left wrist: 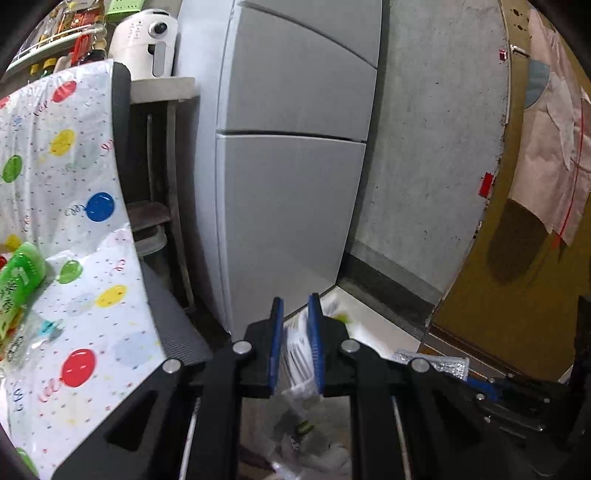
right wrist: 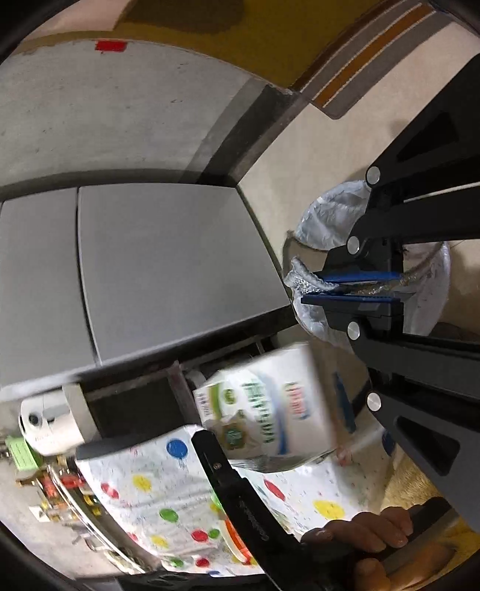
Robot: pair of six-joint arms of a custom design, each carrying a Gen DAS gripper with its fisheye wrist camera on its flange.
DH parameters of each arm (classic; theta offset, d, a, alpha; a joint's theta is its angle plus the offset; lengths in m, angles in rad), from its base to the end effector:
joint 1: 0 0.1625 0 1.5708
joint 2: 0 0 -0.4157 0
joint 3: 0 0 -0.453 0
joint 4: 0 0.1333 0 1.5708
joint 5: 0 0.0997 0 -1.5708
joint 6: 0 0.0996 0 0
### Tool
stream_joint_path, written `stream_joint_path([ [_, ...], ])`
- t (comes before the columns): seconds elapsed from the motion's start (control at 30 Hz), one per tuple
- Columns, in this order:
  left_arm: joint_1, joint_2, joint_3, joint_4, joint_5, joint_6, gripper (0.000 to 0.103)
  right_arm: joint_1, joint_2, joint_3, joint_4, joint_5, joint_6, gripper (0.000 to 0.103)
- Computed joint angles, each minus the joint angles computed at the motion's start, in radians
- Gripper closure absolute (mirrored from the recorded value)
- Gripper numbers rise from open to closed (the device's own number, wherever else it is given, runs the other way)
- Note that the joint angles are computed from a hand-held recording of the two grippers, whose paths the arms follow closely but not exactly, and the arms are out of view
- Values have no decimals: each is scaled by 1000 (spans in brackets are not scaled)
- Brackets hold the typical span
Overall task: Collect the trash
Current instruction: 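Open both tools to drop the carton and cloth into the bin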
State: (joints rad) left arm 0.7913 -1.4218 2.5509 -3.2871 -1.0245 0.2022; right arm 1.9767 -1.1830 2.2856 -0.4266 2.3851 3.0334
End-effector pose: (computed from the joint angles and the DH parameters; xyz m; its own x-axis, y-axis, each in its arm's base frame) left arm -0.1394 -0.4043 0.1485 -0.6760 0.5067 -0.5350 0.7359 0.5006 -0.4559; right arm 0.1951 -0.2999 0.0225 -0.8229 0.1867 0.5366 -0.3379 0.5985 -0.7264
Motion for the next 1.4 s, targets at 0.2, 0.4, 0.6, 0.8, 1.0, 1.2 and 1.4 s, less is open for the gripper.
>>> stream_joint_path([
  [0.2, 31, 40, -36, 34, -21, -14, 75, -44, -19, 9, 1, -29, 14, 94],
  [0.4, 51, -75, -12, 90, -13, -13, 73, -5, -6, -10, 31, -8, 24, 58],
  [0.6, 58, -238, 21, 149, 29, 5, 70, 108, 27, -62, 39, 90, 7, 51],
  [0.8, 80, -359, 34, 202, 58, 35, 69, 43, 158, -192, 237, 87, 105, 51],
  [1.0, 120, -378, 18, 219, 55, 35, 69, 52, 258, -271, 326, 101, 135, 51],
  [1.2, 126, -371, 14, 215, 49, 36, 69, 69, 277, -286, 353, 180, 174, 51],
  [1.4, 115, -386, 16, 238, 42, 20, 69, 104, 229, -251, 294, 188, 144, 51],
])
